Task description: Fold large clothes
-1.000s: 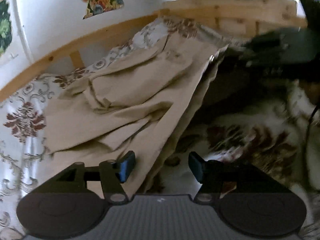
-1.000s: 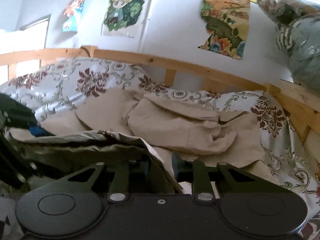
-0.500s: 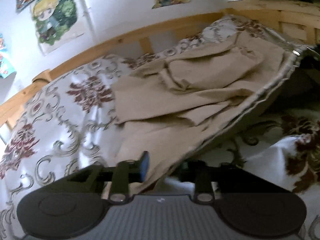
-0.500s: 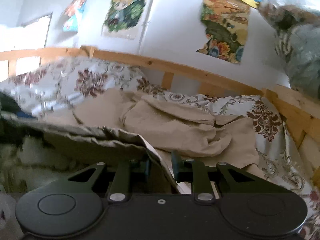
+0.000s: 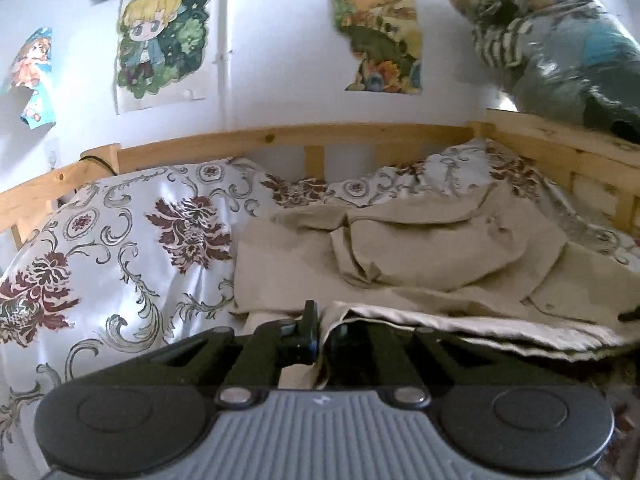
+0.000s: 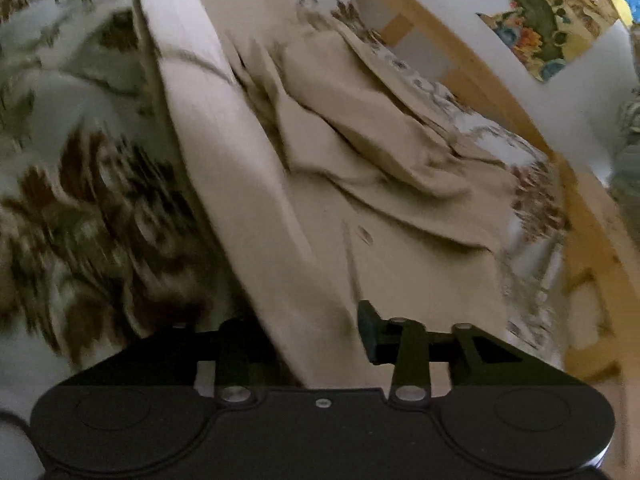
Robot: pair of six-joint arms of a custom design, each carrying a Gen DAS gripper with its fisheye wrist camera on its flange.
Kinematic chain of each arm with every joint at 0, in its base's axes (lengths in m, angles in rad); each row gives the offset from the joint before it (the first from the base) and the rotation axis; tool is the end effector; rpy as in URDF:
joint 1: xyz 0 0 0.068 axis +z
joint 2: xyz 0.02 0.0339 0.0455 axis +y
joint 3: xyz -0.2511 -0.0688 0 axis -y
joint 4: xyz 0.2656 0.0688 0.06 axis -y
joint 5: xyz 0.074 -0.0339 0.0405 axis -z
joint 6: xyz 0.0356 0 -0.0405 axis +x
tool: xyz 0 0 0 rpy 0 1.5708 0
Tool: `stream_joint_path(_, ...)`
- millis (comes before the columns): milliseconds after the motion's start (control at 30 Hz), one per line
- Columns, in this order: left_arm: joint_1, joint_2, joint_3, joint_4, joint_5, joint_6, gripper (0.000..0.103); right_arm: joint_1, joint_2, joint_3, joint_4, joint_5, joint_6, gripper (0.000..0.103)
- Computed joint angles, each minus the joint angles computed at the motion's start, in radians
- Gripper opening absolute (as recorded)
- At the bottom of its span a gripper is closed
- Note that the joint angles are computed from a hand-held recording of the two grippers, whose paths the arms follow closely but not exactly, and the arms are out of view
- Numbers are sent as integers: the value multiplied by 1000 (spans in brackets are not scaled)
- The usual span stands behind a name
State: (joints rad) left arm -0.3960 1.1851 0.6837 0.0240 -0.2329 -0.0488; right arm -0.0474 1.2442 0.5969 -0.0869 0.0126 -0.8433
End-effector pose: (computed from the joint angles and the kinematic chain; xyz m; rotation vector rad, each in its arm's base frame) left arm 0.2650 -0.1019 0.2212 0.2082 2.0238 -0.0409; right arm 0.2685 -0.0132 0.1656 -0.9050 2.1698 -0.4636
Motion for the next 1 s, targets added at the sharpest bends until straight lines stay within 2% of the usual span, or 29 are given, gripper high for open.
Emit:
stream_joint_path(33, 7, -33, -20, -16, 20, 10, 5, -21, -38, -14, -13, -10, -15, 30)
stream_joint_path(67, 14, -77, -46, -42, 41, 25, 5, -42, -79, -25, -34, -15, -24, 17)
stream_joint_path(100, 22, -119, -68, -70, 65, 37, 5, -62, -119, -37, -49, -25, -29, 13)
stream_joint_path(167, 31, -213, -105, -150, 99, 48, 4, -96, -208, -56, -93, -67, -40, 8)
stream_joint_path(333, 99, -463, -89, -442, 198, 80, 4, -59, -516, -58, -278, -46, -140, 6)
stream_joint_path(433, 158, -468, 5, -544, 266, 123, 3, -64, -606, -11, -343, -86, -217, 6)
stream_joint_path(500, 177, -375, 97, -558, 288, 136, 3, -73, -536, 38, -294, -106, -211, 7)
stream_joint_path(567, 169, -222, 211, -538, 264, 157, 4, -43, -432, 55, -160, -53, -195, 15)
stream_joint_path(600, 157, -140, 269, -521, 232, 176, 4, -18, -342, 62, -43, -4, -190, 18)
stream_joint_path(700, 145, 145, 483, -498, 167, 225, 4, 29, -43, 148, 234, 125, -143, 38)
stream_joint_path(733, 151, 245, 569, -513, 161, 223, 4, 38, 37, 196, 271, 154, -92, 51)
stream_joint_path(767, 156, 357, 670, -537, 154, 217, 4, 39, 100, 250, 278, 168, -19, 59)
stream_joint_path(800, 159, 451, 755, -555, 145, 213, 4, 34, 131, 297, 273, 141, 99, 61)
stream_joint_path(833, 161, 535, 829, -573, 135, 204, 4, 19, 138, 315, 288, 92, 228, 69)
stream_joint_path(867, 163, 628, 915, -600, 126, 192, 4, 7, 146, 330, 305, 62, 333, 85)
stream_joint_path(933, 166, 778, 1058, -649, 123, 150, 4, -22, 142, 309, 391, -8, 537, 96)
stream_joint_path(1000, 175, 893, 1169, -685, 133, 109, 3, -56, 115, 228, 511, -97, 652, 96)
